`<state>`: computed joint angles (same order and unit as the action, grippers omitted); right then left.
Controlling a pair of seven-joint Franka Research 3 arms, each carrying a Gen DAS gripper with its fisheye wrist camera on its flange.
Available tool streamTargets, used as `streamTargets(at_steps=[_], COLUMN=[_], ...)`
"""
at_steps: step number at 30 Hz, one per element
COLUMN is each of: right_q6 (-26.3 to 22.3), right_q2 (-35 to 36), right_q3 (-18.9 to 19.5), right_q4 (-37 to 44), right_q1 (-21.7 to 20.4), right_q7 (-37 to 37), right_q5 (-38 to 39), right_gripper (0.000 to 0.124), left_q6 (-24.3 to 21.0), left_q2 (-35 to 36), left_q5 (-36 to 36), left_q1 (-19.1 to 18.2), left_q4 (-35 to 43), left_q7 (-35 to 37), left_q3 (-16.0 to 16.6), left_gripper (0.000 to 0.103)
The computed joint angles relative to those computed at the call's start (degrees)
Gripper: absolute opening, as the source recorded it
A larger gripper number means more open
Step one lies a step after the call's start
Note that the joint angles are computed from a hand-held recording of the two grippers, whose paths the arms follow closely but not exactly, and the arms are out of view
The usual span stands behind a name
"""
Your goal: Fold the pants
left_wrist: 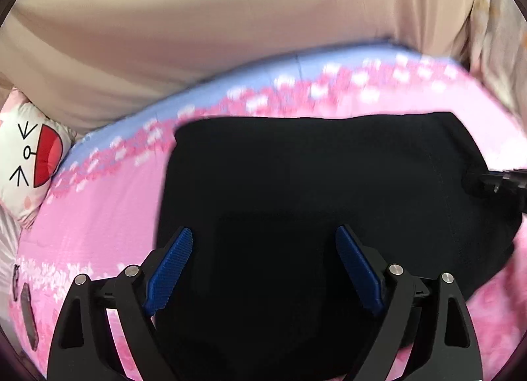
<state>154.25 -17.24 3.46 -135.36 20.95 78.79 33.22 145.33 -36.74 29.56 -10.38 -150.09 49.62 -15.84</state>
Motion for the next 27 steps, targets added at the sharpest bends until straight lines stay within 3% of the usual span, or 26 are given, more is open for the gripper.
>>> streamTargets(at_steps=[2,4,6,9,11,13,14,15,16,19,23,26,27], right_q6=[1.26,5.21,6.63,5.03,1.40,0.88,4.15,5.26,3.54,-1.75,-0.83,-2.49,-3.48], right_q2=[-2.12,-6.08,-8.90,-8.68,-5.99,-3.77,-4.03,-4.18,-4.18,-3.85,-0.49,6.54,9.18], right_q3=[-1.90,1.63,2.72,1.07,0.92,2.72,1.64,-0.96,-2.40,2.20,2.55,2.87,2.96], right_q4=[-1.38,-3.49,-4.29,-2.11,-0.77,-2.47,-4.50,-5.25,-4.65,-0.62,7.14,15.08,17.56], right_q1=[1.56,-2.11,-3.41,0.50,2.49,1.16,2.67,5.22,5.77,0.50,2.36,2.69,2.65], right_q7=[-2.67,2.68,5.39,2.64,1.09,2.36,0.31,-2.87,-3.20,4.42,1.42,-0.39,-0.48], right_q5=[5.76,0.13,-3.66,-4.07,-4.21,-7.68,-5.29,-0.01,2.63,-5.78,-7.30,-8.53,-8.57], right_gripper=[0.017,0.018,0.018,0.018,0.017,0.011,0.009,0.007,0.006,0.010,0.012,0.012,0.012], left_q6=[-0.23,-0.40,0.67,0.72,0.00,0.15,0.17,0.48,1.42,1.53,2.82,0.34,-2.54], left_q2=[-0.54,-1.71,-2.89,-0.70,3.02,6.55,7.45,7.74,7.84,5.69,2.60,9.12,13.38], left_q5=[3.09,2.08,2.09,3.90,4.55,4.72,5.41,6.42,6.54,3.01,6.71,10.33,10.87], left_q1=[1.43,0.18,0.53,3.67,5.00,5.64,6.02,6.36,6.12,4.01,8.50,12.08,12.78], left_q4=[-0.15,0.03,0.08,2.57,4.56,5.67,5.84,5.72,5.41,5.19,6.39,12.25,15.43], left_q7=[-1.64,-0.69,-0.90,-2.52,-2.78,-2.93,-3.31,-3.98,-3.97,-1.35,-4.13,-4.42,-3.70], left_q3=[-2.26,-0.74,-0.09,-1.10,-1.08,-0.14,-0.15,-0.33,0.25,3.05,1.02,-0.05,-0.13], left_gripper=[0.087,0.087,0.087,0.087,0.087,0.090,0.098,0.098,0.098,0.097,0.097,0.097,0.097])
